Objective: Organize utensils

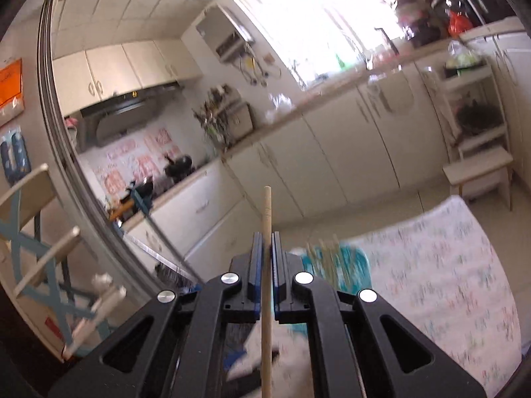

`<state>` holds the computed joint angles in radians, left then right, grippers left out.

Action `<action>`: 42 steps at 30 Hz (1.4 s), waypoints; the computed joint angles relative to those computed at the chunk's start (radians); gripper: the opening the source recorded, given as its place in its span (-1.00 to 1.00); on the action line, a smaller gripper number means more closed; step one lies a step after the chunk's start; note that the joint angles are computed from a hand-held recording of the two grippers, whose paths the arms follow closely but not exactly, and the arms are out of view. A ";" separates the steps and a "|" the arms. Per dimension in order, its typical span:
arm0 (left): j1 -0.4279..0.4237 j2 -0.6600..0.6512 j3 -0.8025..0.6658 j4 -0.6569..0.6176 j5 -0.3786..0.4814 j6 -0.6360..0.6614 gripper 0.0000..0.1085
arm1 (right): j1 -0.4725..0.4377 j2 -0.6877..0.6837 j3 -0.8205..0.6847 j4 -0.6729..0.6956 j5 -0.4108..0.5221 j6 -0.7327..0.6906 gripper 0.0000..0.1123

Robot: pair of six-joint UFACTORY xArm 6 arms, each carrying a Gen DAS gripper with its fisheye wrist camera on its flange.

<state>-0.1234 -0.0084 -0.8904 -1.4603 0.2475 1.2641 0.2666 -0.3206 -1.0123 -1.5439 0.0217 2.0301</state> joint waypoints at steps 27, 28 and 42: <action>0.026 0.015 -0.013 -0.010 0.064 -0.004 0.55 | 0.088 0.310 -0.245 0.195 0.316 -0.323 -0.89; 0.025 0.015 -0.013 -0.010 0.063 -0.006 0.55 | 0.088 0.307 -0.237 0.223 0.308 -0.358 -0.89; -0.005 0.012 -0.002 0.031 -0.007 -0.052 0.59 | 0.260 -0.117 0.208 0.262 0.476 -0.400 -0.19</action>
<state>-0.1280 0.0038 -0.8927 -1.4298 0.2403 1.2121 0.5270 -0.4373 -0.8045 -1.2814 0.4978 1.6304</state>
